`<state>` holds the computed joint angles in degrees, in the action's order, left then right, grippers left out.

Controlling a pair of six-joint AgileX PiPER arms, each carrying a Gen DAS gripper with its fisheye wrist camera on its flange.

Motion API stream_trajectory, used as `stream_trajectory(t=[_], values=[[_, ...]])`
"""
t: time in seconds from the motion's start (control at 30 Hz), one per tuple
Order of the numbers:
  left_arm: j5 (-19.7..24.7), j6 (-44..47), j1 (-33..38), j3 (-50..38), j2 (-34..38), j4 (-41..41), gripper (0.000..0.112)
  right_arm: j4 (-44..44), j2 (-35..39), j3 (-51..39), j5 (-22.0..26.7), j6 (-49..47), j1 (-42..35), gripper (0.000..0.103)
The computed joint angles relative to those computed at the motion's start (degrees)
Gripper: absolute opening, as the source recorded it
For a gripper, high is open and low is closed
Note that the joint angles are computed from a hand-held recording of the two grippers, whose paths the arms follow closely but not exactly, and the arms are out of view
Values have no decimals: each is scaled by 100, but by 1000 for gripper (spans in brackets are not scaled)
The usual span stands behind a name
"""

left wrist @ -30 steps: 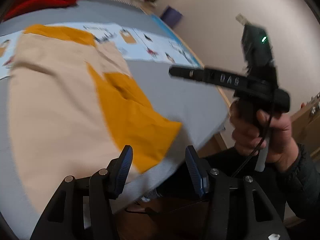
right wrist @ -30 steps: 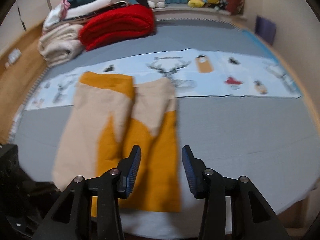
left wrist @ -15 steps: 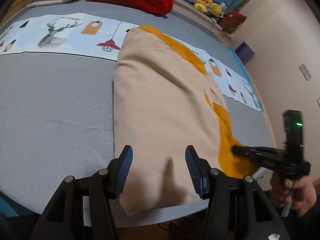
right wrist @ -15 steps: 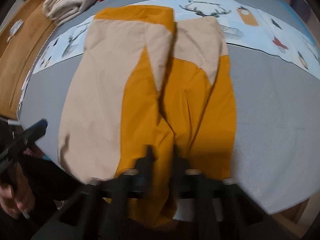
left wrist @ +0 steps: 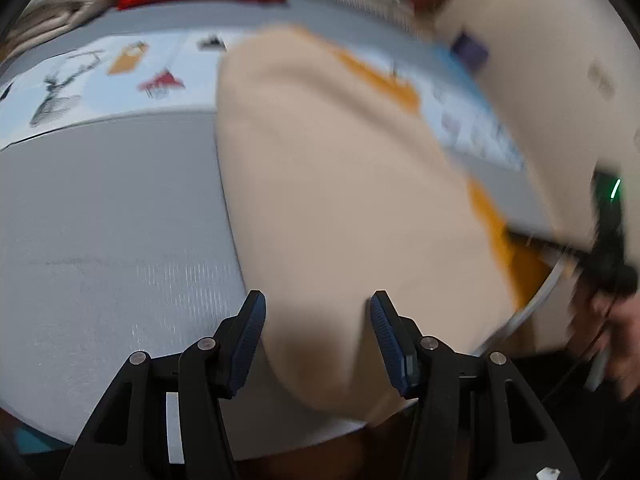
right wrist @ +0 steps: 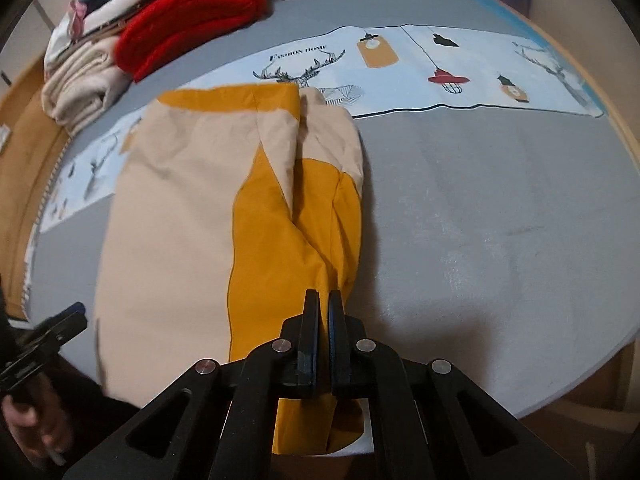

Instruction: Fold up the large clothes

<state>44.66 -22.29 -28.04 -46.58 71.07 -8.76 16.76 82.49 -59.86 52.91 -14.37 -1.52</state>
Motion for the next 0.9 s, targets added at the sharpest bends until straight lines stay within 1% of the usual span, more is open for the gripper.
stream_trajectory(t=[0.07,0.1,0.17,0.23,0.27,0.3,0.33,0.37,0.4,0.43,0.47,0.5,0.53,0.57,0.67,0.77,0.8,0.83,0.9], values=[[144,-88,-198,25,353,216,54,-260,141,8,-96,196,208,4],[113,-93,-184,85,398,208,55,-345,319,10,-72,272,305,4],[158,166,7,64,364,4,55,-488,553,-78,-33,299,328,5],[255,189,85,29,314,-27,54,-486,722,-210,-35,243,286,9],[302,264,151,14,280,-100,53,-306,715,-230,8,107,175,13],[371,514,292,-1,202,-350,51,-186,704,-233,36,-9,82,18],[423,760,414,-1,103,-586,51,-96,716,-235,71,-114,5,27],[431,778,379,8,42,-635,51,35,752,-233,171,-292,-135,33],[459,783,307,-8,31,-590,51,74,812,-231,267,-396,-204,45],[466,786,251,-2,83,-520,51,66,875,-214,371,-500,-229,47],[548,718,123,-40,258,-362,54,15,923,-166,437,-561,-183,47],[620,678,13,-62,501,-294,56,-187,1048,-118,519,-622,-102,44],[632,650,-42,-61,637,-311,56,-289,1154,-108,581,-668,-25,23],[653,637,-60,-94,723,-319,57,-379,1198,-73,588,-685,52,19],[768,702,-10,-198,729,-369,56,-647,1167,-48,496,-640,276,18],[947,1093,305,-294,642,-707,57,-430,1253,-327,755,-581,71,18],[979,1206,432,-320,571,-762,57,-261,1169,-430,761,-593,-72,19],[976,1256,515,-320,479,-773,57,-143,1065,-496,700,-627,-176,21],[992,1347,727,-404,328,-829,55,255,725,-584,352,-797,-421,27]])
